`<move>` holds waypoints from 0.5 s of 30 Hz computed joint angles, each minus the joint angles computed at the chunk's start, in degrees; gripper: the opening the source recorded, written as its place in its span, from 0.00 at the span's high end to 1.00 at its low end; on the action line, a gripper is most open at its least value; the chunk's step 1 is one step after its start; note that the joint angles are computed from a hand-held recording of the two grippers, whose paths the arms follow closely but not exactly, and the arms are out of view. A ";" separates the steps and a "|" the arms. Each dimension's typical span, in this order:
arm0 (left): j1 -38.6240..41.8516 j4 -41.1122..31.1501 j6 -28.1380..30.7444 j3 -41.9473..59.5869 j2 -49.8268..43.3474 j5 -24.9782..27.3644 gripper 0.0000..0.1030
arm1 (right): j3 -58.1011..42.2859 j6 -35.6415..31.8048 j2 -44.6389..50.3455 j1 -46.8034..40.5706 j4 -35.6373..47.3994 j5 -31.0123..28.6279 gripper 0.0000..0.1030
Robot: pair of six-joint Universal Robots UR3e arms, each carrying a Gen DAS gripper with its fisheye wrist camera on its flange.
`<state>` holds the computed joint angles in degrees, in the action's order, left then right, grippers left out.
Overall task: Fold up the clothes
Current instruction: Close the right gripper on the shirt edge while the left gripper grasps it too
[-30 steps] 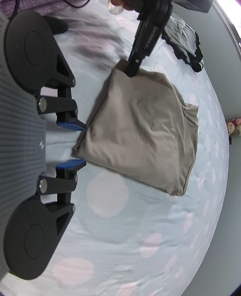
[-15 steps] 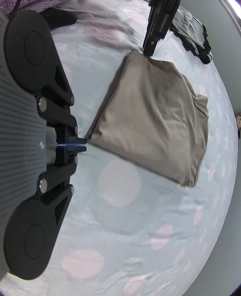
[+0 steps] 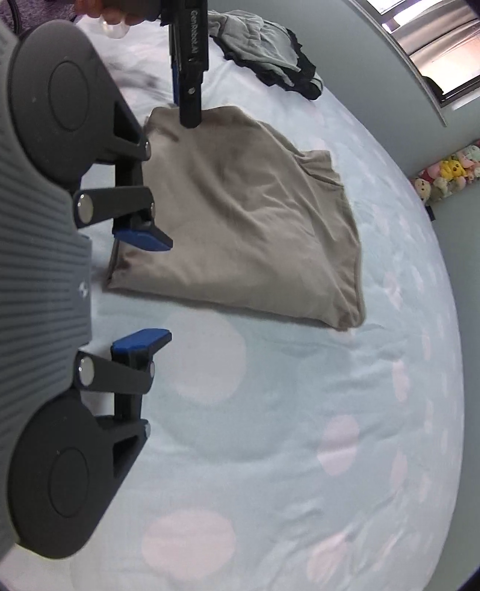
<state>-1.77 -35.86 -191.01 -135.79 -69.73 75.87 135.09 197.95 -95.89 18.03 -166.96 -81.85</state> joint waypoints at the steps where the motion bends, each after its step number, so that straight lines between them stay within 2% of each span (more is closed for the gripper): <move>1: 0.08 0.26 -0.32 -0.04 -0.68 0.10 0.42 | -0.40 0.58 1.36 0.11 -0.39 0.10 0.51; 7: -2.17 2.65 -0.68 1.03 -4.64 2.43 0.42 | -3.02 1.67 7.51 2.03 -3.40 -0.82 0.50; 9: -2.86 3.54 -0.82 1.27 -5.64 3.21 0.42 | -4.56 1.11 9.16 3.52 -3.45 -1.94 0.53; 11: -3.26 3.81 -0.91 1.30 -5.75 3.89 0.46 | -5.54 0.97 10.32 4.65 -3.71 -2.57 0.60; 12: -3.32 3.88 -0.94 1.21 -5.58 4.07 0.52 | -5.66 1.10 10.51 4.81 -3.92 -2.46 0.65; 13: -3.05 3.96 -0.85 0.91 -5.18 3.75 0.59 | -5.68 1.28 10.58 4.86 -4.13 -2.22 0.76; 14: -2.50 4.00 -0.61 0.50 -4.66 3.01 0.63 | -5.70 1.46 10.66 4.91 -4.35 -1.99 0.81; 15: -1.87 4.03 -0.27 0.07 -4.11 2.05 0.73 | -5.71 1.64 10.74 4.97 -4.58 -1.76 0.83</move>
<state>-3.65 -31.83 -191.29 -135.72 -73.84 77.92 129.38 199.59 -85.15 22.99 -171.54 -83.62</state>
